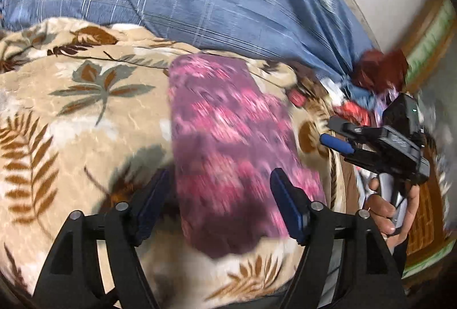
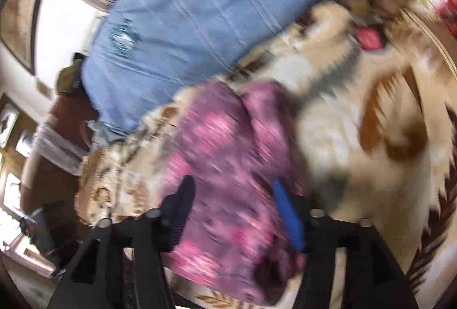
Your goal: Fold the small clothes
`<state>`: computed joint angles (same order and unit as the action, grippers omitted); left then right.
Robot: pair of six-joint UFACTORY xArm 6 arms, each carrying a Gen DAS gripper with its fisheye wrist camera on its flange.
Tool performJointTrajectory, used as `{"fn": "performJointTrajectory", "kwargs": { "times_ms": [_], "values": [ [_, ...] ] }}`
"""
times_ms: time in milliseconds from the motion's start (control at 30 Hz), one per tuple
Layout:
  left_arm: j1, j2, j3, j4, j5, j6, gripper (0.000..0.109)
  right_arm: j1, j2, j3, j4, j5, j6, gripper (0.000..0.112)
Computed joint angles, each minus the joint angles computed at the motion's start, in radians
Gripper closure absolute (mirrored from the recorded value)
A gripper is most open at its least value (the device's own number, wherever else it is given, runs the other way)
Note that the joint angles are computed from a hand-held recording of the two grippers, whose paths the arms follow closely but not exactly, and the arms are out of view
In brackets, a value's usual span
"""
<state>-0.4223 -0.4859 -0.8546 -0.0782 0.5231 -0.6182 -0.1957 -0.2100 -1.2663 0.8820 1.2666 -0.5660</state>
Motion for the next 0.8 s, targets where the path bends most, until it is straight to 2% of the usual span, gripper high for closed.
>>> {"fn": "performJointTrajectory", "kwargs": {
  "times_ms": [67, 167, 233, 300, 367, 433, 533, 600, 700, 733, 800],
  "values": [
    [0.046, 0.098, -0.06, -0.155, -0.026, 0.123, 0.035, 0.027, 0.089, -0.117, 0.003, 0.049, 0.022, 0.046],
    [0.09, 0.225, -0.14, -0.271, -0.033, 0.195, 0.035, 0.105, 0.282, -0.321, -0.044, 0.081, 0.046, 0.051],
    [0.116, 0.307, -0.195, -0.39, -0.013, 0.28, 0.035, 0.147, 0.362, -0.376, -0.103, 0.05, 0.102, 0.07],
    [0.132, 0.352, -0.225, -0.46, 0.008, 0.323, 0.036, 0.16, 0.394, -0.356, -0.087, 0.024, 0.103, 0.107],
    [0.138, 0.381, -0.244, -0.52, 0.018, 0.365, 0.036, 0.162, 0.407, -0.344, -0.106, 0.003, 0.129, 0.107],
    [0.13, 0.391, -0.248, -0.573, -0.003, 0.417, 0.036, 0.15, 0.378, -0.34, -0.094, -0.014, 0.079, 0.108],
    [0.118, 0.425, -0.269, -0.508, -0.01, 0.375, 0.035, 0.154, 0.319, -0.31, -0.131, -0.077, 0.004, 0.109],
    [0.113, 0.461, -0.294, -0.445, 0.01, 0.345, 0.035, 0.188, 0.335, -0.296, -0.276, -0.153, 0.08, 0.109],
    [0.101, 0.47, -0.321, -0.296, 0.025, 0.28, 0.035, 0.206, 0.418, -0.337, -0.359, -0.101, 0.164, 0.107],
    [0.103, 0.466, -0.32, -0.285, 0.033, 0.267, 0.035, 0.208, 0.413, -0.331, -0.357, -0.113, 0.166, 0.106],
    [0.112, 0.429, -0.296, -0.316, 0.049, 0.241, 0.036, 0.204, 0.385, -0.309, -0.33, -0.134, 0.136, 0.096]
  ]
}}
